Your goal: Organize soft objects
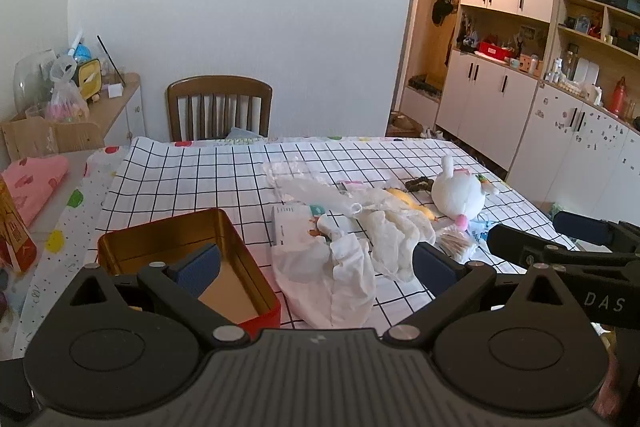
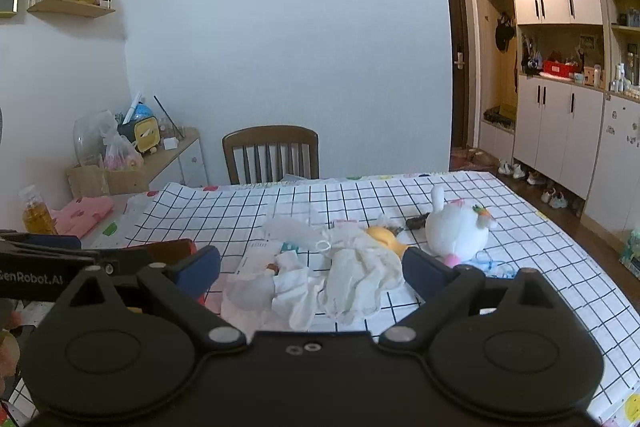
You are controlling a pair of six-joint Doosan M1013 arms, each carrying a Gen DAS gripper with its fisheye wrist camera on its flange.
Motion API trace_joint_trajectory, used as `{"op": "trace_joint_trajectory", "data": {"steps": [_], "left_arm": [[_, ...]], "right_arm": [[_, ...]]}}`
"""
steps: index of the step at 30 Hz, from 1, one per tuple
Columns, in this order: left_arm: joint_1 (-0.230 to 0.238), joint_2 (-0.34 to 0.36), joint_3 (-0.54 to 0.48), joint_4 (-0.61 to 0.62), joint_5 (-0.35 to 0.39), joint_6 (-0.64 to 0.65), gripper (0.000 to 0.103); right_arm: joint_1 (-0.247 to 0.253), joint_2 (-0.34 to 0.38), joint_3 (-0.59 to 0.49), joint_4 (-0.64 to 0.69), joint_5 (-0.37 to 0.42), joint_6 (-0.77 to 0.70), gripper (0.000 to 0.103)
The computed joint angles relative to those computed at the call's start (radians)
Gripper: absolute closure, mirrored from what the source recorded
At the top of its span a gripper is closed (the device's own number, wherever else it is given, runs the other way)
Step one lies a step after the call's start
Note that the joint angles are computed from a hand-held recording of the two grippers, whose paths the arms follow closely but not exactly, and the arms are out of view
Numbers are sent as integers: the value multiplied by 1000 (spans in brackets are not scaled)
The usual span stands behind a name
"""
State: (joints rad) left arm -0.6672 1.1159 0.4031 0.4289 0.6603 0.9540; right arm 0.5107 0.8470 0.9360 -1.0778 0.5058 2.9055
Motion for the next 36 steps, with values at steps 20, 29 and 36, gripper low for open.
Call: {"op": "trace_joint_trajectory", "data": {"steps": [20,29,36], "left_arm": [[-4,-23,45,54,-35,-40,0],[-5,-22,41,59,-33,-47,0],[-4,-7,12,48,-19,-40,0]], "right_arm": [[7,-8,24,-123,1,98,6],[4,-7,24,-102,-10,78,11],[3,-3,21,-92,-10,73,10]]}}
